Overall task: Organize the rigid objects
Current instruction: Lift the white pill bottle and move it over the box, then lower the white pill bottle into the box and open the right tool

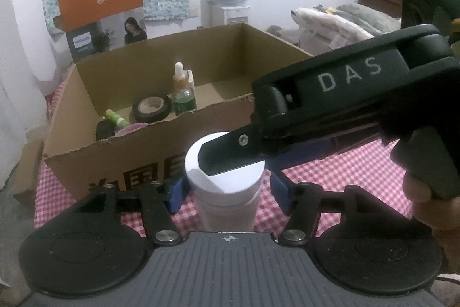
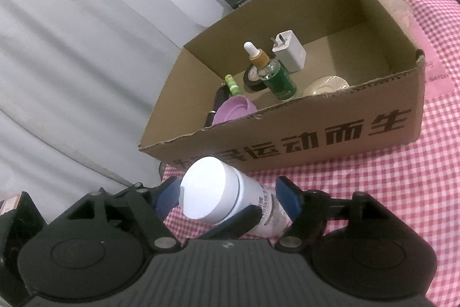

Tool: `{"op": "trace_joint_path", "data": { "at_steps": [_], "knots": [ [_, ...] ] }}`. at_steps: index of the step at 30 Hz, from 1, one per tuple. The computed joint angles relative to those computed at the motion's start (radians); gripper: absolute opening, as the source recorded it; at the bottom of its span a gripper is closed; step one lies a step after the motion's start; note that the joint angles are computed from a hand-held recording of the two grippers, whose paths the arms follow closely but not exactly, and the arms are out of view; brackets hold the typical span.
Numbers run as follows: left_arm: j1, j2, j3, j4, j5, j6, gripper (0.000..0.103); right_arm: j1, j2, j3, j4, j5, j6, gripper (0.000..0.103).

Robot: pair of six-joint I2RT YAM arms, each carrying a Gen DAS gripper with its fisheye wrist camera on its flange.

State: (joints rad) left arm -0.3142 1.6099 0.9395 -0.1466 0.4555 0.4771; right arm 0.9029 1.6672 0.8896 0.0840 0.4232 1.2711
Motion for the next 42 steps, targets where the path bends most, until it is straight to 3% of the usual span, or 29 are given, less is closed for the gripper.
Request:
{"op": "trace_joint_path", "data": {
  "at_steps": [6,10,14,26,34,42],
  "knots": [
    [0.004,0.019,-0.013,0.023,0.008,0.005,0.062,-0.006,0.04,0.036,-0.003,-0.021,-0.026,0.078],
    [0.007,0.021,-0.022,0.039,0.001,0.006,0.054,-0.004,0.055,0.061,-0.02,-0.004,-0.044,0.078],
    [0.011,0.012,-0.015,0.013,0.002,-0.003,0.053,-0.006,0.053,0.049,0.015,-0.016,-0.049,0.069],
    [0.025,-0.162,0.033,-0.112,-0.001,0.013,0.053,0.032,-0.051,0.111,-0.051,0.052,-0.173,0.067],
    [-0.042,-0.062,0.29,-0.197,0.006,-0.027,0.053,-0.069,-0.156,0.227,-0.202,0.02,-0.349,0.068],
    [-0.152,0.279,0.709,-0.365,-0.023,-0.103,0.053,-0.346,-0.164,0.284,-0.309,-0.207,-0.405,0.068]
  ]
}}
